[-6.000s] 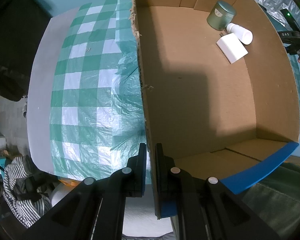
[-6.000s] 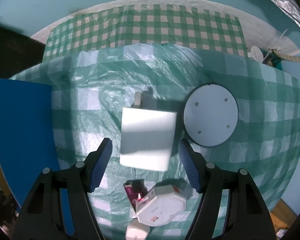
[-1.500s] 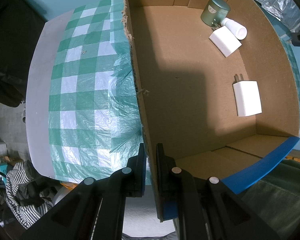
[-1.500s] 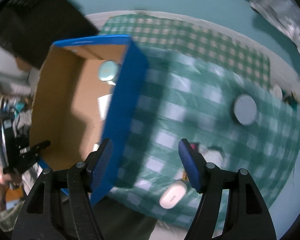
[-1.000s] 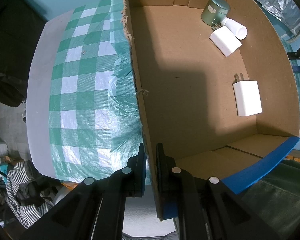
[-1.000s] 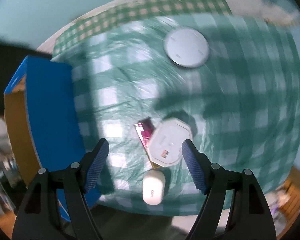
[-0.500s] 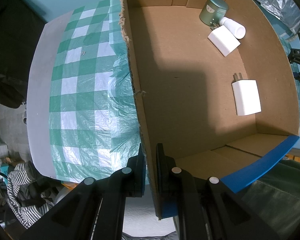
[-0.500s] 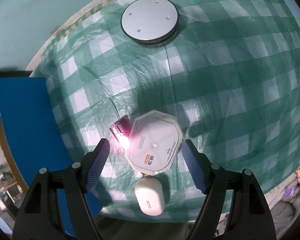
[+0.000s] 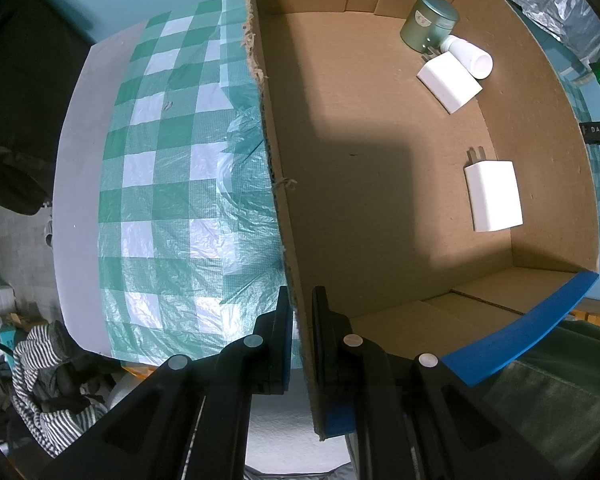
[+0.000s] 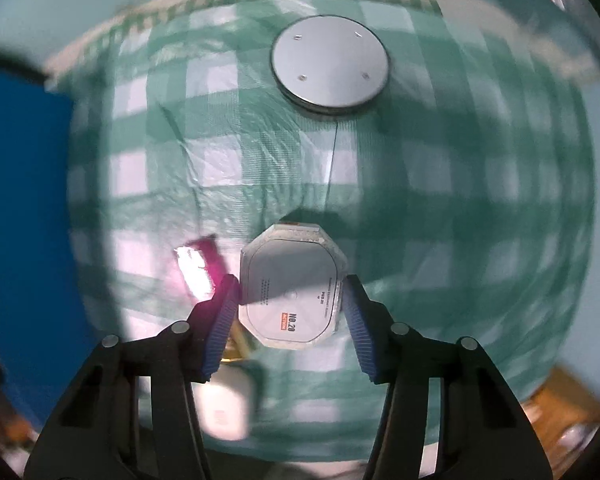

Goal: Organize rigid objects
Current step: 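Return the right gripper to the table and grasp the white octagonal device, then carry the octagonal device into the box and open the right gripper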

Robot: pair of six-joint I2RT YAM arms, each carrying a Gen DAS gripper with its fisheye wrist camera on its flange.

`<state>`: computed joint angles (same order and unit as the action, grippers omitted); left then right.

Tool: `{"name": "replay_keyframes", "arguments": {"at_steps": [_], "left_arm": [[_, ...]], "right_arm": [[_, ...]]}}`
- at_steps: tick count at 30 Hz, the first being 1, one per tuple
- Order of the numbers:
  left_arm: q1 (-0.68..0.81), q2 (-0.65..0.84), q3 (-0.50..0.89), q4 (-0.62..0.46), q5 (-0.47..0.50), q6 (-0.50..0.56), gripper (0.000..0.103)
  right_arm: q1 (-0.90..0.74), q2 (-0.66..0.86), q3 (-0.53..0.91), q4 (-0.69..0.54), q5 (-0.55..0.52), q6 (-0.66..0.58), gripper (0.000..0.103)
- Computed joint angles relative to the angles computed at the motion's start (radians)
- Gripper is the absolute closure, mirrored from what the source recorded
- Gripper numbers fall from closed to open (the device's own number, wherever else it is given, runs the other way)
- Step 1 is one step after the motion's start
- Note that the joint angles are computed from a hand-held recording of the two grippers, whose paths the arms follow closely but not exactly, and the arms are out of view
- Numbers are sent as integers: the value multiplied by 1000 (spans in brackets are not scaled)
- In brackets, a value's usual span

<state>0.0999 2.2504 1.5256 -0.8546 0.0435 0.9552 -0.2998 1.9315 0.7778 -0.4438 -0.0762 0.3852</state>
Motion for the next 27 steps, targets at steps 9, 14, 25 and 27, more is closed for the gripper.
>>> {"name": "replay_keyframes", "arguments": {"at_steps": [9,14,25,27], "left_arm": [[1,1,0,3,-3,-1,93],[-2,-2,-2,3,-5,-3,93],[-9,0,-4,4,-8,-4,93],[-10,-3,-7,6,-9,-3,93]], "right_arm": [[-5,42,6,32,8,-24,50],[20,40,-30,90,21,3,49],[29,-76,-91,60,0,-11,50],[34,-102,-84,35,-7,-9,50]]}}
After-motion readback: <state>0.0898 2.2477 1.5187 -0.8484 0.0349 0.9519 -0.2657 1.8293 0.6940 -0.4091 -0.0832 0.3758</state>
